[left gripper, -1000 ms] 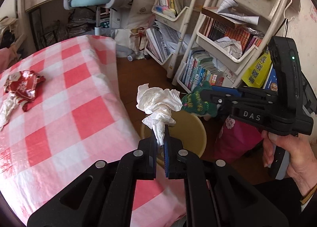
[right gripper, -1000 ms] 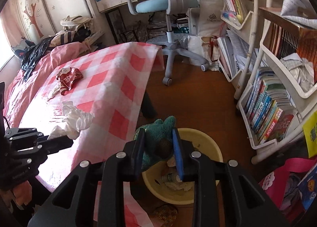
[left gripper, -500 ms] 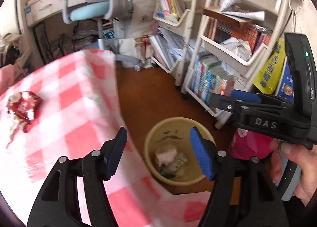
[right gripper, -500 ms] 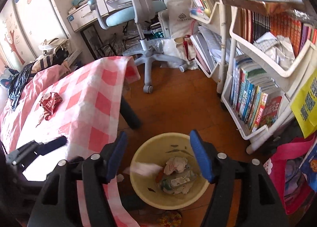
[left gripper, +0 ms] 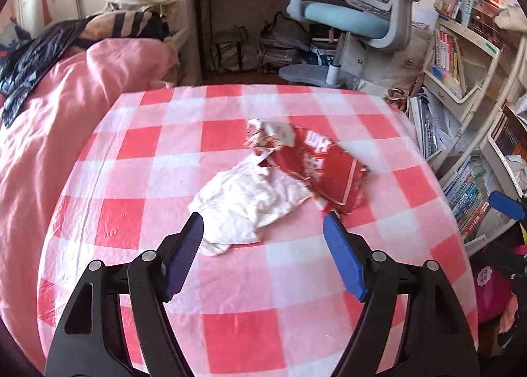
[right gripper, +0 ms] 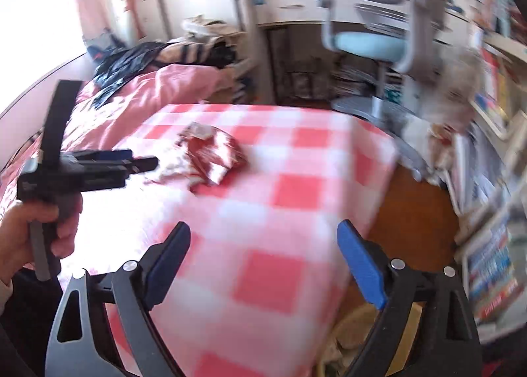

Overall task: Collect trash
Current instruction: 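Close the right gripper on the red snack bag while the left gripper closes on white plastic wrap, then carry both over the wastebasket and open both grippers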

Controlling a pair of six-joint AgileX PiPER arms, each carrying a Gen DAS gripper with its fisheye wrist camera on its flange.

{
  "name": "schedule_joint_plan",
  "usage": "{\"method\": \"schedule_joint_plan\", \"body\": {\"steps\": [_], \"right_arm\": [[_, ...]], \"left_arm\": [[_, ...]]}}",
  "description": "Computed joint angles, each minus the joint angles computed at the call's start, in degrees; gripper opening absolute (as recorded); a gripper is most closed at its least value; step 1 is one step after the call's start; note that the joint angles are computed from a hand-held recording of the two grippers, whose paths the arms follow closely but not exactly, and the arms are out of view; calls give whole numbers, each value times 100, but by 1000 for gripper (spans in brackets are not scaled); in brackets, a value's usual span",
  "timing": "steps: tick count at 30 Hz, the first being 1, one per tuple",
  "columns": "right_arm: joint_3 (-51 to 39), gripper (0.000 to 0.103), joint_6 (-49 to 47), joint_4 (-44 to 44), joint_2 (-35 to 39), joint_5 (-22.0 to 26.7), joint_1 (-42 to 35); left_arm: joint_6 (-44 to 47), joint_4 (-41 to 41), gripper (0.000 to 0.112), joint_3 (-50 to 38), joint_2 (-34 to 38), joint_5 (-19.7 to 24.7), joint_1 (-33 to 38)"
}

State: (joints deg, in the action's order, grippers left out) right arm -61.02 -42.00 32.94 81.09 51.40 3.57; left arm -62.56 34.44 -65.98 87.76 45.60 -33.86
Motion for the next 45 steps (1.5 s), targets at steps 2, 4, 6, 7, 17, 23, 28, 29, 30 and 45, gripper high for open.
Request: {"method": "schedule_joint_plan", "body": {"steps": [2,4,6,7,17,23,28,29,30,45], "right_arm": [[-208,87,245,-18,456,-394,535],[-517,87,595,-170,1049,-760,1043],[-834,87,1137,-574,1558,-1063,1402],[-926,87,1373,-714,1703,-1145,1492],[-1722,17,1352,-289,2537,-337,1296],[-1226,10,1164,-343,1538,-214,754],[-961,10,795,-1231,342,456,-77],[-953,10,742,-1415,210,550,-244],[-896,10,617,-1637,13,669,-494],[30,57,268,-2541,269,496,-3311]], "left_arm": [[692,-548,72,261,4,-450,541],[1292,-865,72,329,122,-670,843],[1471,-751,72,376,215,-803,939],[1623,-803,72,368,264,-858,1008],[2783,-1448,14,-200,707,-953,1163],[3334,-2464,7,68,312,-1160,1234],[2751,-2303,7,52,-198,-1215,448],[2609,-2263,7,-12,-218,-1235,225],[2491,-2272,7,-89,-196,-1266,-6],[1358,-2414,13,-4035,3242,-53,-2513]]}}
